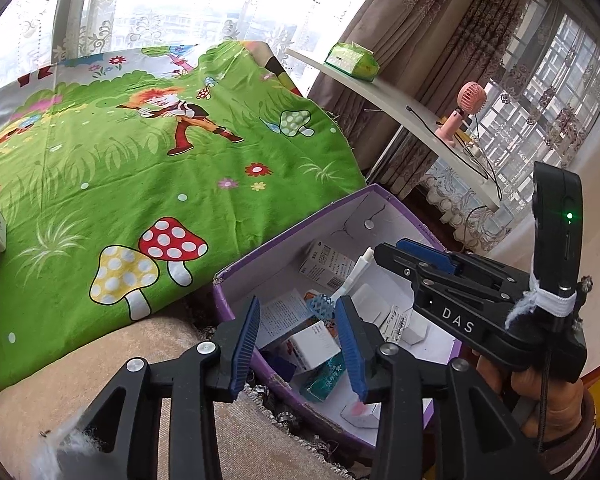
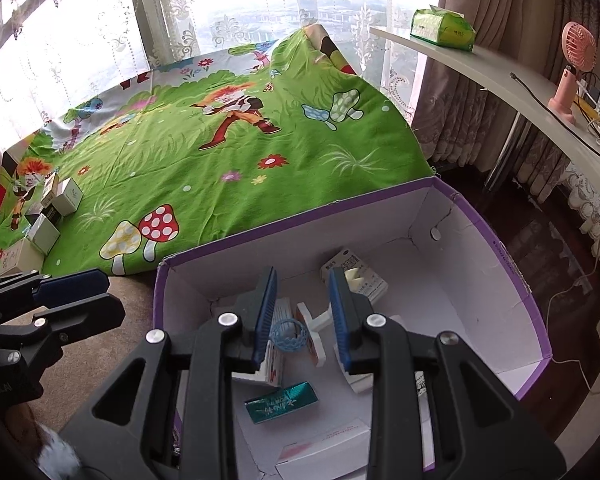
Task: Organize rigid objects
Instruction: 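Open the right tool to drop the stand while the left tool releases the blue box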
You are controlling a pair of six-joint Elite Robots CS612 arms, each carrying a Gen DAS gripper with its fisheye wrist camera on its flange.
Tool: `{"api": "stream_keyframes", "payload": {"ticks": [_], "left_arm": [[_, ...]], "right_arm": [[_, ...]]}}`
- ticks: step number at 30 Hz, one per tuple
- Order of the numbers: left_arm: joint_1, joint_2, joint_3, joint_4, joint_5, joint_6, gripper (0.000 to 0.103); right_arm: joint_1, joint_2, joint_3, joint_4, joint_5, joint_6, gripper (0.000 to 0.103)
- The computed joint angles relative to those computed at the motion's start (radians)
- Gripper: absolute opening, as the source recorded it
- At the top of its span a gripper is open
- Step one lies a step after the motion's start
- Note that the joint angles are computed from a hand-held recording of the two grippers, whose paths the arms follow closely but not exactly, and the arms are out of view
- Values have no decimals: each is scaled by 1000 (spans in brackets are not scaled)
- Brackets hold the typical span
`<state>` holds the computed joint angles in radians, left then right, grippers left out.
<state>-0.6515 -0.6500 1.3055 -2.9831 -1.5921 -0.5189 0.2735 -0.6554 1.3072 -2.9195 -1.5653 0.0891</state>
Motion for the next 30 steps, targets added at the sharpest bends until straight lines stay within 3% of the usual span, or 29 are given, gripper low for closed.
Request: {"api": "stream_keyframes", "payload": {"ticks": [4,7,11,13,21,24,30], "left_arm": [[-2,-7,10,-5,13,2,50],[-15,-20,23,-1,86,17,61],[-31,-38,34,32,192,35,72],[-37,-45,38,50,239,53,72],[-40,-63,89,-82,297,123,74],[-44,-69,103,-105,346,144,75],[-49,-83,134,-141,420,148,75]], "right_arm": [[1,-1,1,-1,13,-4,32],[0,-2,5,-13,25,2,48],[4,-4,5,-26,32,-3,53],[6,-4,4,-30,31,-8,58],[25,-3,-3,-64,1,-37,81],[38,-1,-10,-78,-45,-43,91],[68,10,-31,-106,-181,-49,96]]}}
